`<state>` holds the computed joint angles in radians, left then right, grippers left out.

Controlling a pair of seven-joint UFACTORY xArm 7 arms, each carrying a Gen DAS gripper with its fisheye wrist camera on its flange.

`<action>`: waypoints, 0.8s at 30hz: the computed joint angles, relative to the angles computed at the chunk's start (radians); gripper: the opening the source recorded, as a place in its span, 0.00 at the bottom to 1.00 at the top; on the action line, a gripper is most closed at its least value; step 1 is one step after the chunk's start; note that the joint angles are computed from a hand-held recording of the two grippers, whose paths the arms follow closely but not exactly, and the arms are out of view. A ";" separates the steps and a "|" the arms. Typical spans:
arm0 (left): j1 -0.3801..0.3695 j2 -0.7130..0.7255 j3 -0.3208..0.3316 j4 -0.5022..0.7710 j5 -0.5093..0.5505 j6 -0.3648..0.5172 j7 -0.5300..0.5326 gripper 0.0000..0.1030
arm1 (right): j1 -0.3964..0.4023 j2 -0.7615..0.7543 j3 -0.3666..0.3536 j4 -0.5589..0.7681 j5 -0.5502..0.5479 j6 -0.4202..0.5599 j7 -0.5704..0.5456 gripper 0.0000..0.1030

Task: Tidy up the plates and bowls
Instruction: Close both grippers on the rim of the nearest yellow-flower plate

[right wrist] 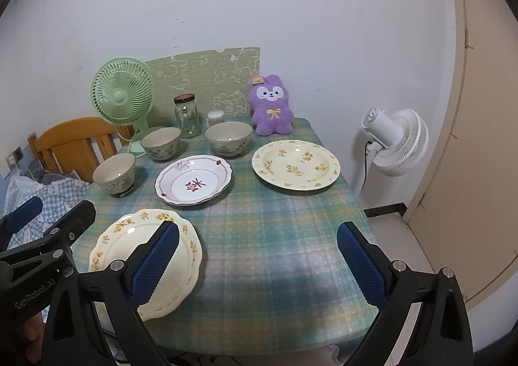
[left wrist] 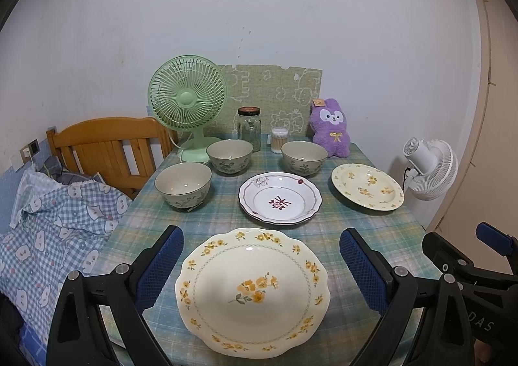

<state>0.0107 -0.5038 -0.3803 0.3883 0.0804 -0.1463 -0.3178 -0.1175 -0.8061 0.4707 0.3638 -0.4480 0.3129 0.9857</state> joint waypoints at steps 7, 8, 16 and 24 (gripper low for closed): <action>-0.019 0.038 0.038 0.034 0.012 0.026 0.013 0.91 | -0.020 0.060 0.011 0.038 -0.008 -0.020 0.007 0.96; -0.023 0.047 0.046 0.041 0.015 0.033 0.019 0.89 | -0.027 0.079 0.016 0.049 -0.010 -0.027 0.012 0.95; -0.061 0.143 0.142 0.108 0.029 0.062 0.069 0.86 | -0.072 0.243 0.060 0.160 -0.068 -0.028 0.061 0.91; -0.155 0.255 0.281 0.188 -0.001 0.115 0.163 0.83 | -0.076 0.441 0.088 0.299 -0.201 0.035 0.183 0.89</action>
